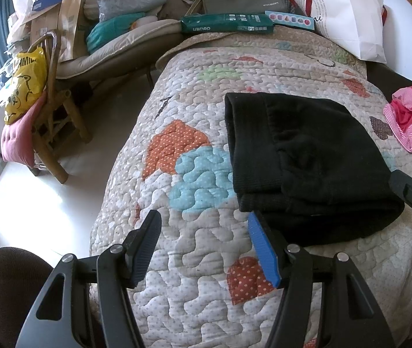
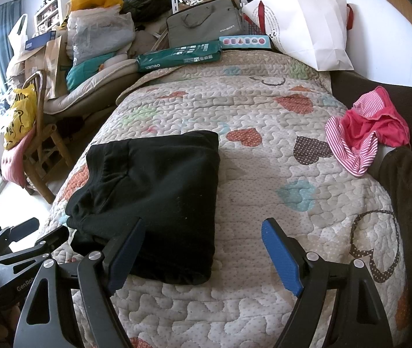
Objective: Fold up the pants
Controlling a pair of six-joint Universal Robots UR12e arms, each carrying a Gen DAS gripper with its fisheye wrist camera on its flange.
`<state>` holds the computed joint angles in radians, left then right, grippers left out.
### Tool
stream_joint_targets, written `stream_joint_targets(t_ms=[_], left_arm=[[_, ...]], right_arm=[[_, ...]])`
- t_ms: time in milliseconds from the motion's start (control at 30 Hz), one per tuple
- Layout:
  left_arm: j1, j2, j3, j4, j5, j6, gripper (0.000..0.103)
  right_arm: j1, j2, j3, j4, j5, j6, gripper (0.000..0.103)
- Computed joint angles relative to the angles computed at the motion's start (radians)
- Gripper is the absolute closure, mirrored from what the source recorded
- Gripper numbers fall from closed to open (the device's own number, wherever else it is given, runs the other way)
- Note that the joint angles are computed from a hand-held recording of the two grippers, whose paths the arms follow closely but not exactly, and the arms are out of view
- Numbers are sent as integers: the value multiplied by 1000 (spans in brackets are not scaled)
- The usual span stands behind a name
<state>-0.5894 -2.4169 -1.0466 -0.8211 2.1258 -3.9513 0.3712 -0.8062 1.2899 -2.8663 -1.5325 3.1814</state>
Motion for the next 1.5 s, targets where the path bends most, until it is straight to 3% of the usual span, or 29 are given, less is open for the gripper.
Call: stream_joint_targets(t_ms=[1000, 1167, 1300, 1500], left_arm=[[12, 17, -29, 36, -67, -27, 41], [50, 58, -107, 211, -234, -63, 41], [82, 54, -107, 310, -359, -54, 41], [130, -8, -21, 346, -590, -36, 37]], right_arm=[[2, 0, -4, 6, -2, -4, 16], [-1, -2, -7, 14, 9, 5, 16], [-23, 0, -33, 39, 83, 54, 15], [-49, 42, -148, 172, 192, 64, 11]])
